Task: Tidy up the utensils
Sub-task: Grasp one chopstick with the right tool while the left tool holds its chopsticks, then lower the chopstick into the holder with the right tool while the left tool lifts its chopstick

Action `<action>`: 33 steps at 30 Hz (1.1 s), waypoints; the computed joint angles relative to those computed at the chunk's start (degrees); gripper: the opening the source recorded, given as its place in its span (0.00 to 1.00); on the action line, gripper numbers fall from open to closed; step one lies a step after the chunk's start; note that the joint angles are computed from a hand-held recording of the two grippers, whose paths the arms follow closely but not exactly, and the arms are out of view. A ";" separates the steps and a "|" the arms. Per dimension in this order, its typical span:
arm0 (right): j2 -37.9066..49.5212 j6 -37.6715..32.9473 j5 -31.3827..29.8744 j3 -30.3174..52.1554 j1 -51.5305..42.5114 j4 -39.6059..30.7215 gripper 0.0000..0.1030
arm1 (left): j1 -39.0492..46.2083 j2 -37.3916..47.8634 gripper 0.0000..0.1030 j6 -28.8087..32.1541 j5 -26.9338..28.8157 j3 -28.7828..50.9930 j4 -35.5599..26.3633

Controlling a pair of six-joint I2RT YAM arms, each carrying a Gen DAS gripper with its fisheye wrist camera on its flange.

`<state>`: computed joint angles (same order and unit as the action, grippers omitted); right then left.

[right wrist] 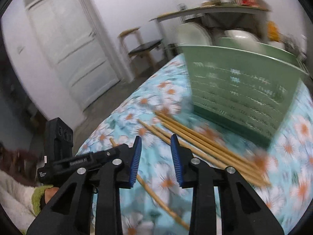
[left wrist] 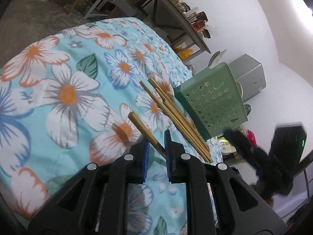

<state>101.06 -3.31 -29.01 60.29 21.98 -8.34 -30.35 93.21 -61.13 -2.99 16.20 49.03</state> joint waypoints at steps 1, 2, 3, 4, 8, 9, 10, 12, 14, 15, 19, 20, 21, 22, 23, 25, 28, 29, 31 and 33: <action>1.35 -1.48 0.84 2.02 1.22 -1.49 0.26 | -0.16 0.23 0.14 0.29 -0.27 -0.38 0.79; 3.50 -3.48 2.39 4.93 2.95 -3.35 0.25 | -0.32 0.39 0.14 0.52 -0.54 -0.60 1.32; 6.34 -6.16 4.27 8.82 4.89 -5.92 0.24 | -0.51 0.42 0.14 0.74 -0.83 -0.76 1.67; 8.18 -7.63 5.39 11.29 6.20 -7.56 0.24 | -0.61 0.48 0.14 1.17 -1.00 -1.00 2.16; 14.18 -14.24 10.38 20.10 10.48 -13.74 0.23 | -1.08 1.42 0.14 1.93 -1.49 -1.61 4.50; 15.90 -15.70 11.61 22.77 11.43 -15.48 0.23 | -1.17 1.66 0.14 2.13 -1.59 -1.81 5.20; 17.14 -16.50 12.21 24.52 11.89 -16.61 0.23 | -1.32 2.01 0.14 2.30 -1.75 -1.91 5.84; 19.73 -18.39 13.65 28.25 12.69 -19.02 0.23 | -1.72 2.40 0.15 2.77 -2.26 -2.20 6.78; 22.90 -20.43 16.16 32.58 13.66 -21.41 0.23 | -2.13 2.50 0.15 3.12 -2.69 -2.17 6.95; 23.91 -20.98 16.56 33.78 13.79 -22.12 0.23 | -2.17 2.53 0.15 3.24 -2.72 -2.14 7.01; 28.52 -24.64 18.75 38.58 15.04 -25.40 0.21 | -2.24 2.73 0.16 3.45 -2.74 -2.21 7.45; 28.66 -25.42 19.32 38.27 15.47 -24.81 0.18 | -2.31 2.73 0.16 3.50 -2.88 -2.21 7.43; 28.30 -26.04 19.22 37.55 15.65 -23.97 0.12 | -2.41 2.76 0.16 3.55 -3.04 -2.19 7.39; 28.13 -26.23 19.11 37.54 15.73 -23.92 0.10 | -2.55 2.69 0.16 3.65 -3.27 -2.08 7.11; 27.22 -26.48 19.85 36.33 15.93 -22.43 0.09 | -2.69 2.62 0.16 3.67 -3.50 -1.99 6.85; 25.02 -26.44 20.40 33.72 15.96 -19.77 0.06 | -2.91 2.43 0.17 3.71 -3.98 -1.77 6.19; 20.57 -23.70 19.46 29.89 14.81 -16.78 0.06 | -3.16 1.92 0.17 3.58 -4.35 -1.50 5.09; 18.28 -22.67 19.23 27.87 14.04 -15.17 0.06 | -3.25 1.73 0.17 3.54 -4.53 -1.38 4.67; 13.28 -19.98 18.12 23.91 12.12 -12.72 0.06 | -3.47 1.42 0.17 3.48 -4.95 -1.07 3.74; 8.12 -17.11 16.81 19.73 9.78 -10.27 0.06 | -3.78 0.78 0.17 3.27 -5.45 -0.65 2.19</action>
